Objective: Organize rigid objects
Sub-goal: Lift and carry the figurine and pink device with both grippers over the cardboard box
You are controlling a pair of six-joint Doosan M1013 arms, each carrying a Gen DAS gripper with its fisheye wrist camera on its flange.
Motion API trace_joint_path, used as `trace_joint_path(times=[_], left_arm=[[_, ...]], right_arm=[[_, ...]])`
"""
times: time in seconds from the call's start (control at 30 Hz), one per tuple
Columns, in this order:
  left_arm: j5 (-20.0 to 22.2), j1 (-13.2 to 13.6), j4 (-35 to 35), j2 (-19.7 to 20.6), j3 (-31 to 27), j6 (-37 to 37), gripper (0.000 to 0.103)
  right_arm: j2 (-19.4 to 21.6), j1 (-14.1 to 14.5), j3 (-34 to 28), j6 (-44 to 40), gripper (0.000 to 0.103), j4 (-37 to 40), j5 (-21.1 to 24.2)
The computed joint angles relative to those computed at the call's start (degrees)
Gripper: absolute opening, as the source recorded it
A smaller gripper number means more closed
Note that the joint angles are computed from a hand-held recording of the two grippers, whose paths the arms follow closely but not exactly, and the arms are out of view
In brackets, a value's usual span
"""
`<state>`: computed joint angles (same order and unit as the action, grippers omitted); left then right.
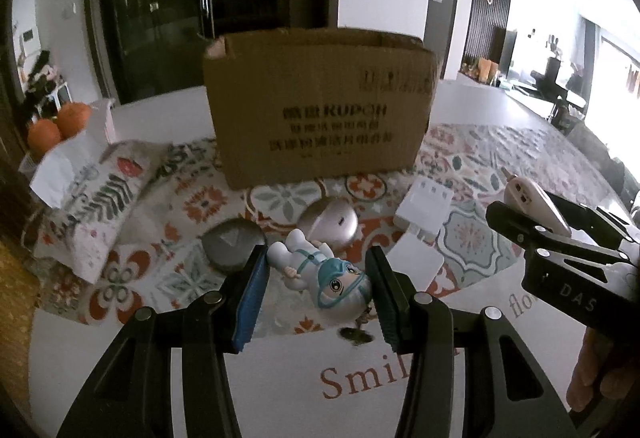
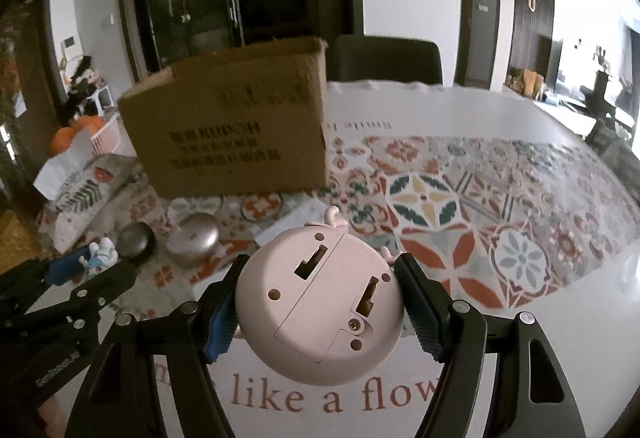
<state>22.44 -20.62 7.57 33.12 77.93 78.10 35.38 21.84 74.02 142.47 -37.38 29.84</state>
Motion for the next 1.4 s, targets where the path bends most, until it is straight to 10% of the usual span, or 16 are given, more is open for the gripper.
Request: trace_joint_path(times=[1.4], left_arm=[[-2.67,2.11,-3.96,2.21,-12.67,7.68,0.049]], right_arm=[[1.51,0.21,-9.3,8.51,0.073,-15.43,-6.33]])
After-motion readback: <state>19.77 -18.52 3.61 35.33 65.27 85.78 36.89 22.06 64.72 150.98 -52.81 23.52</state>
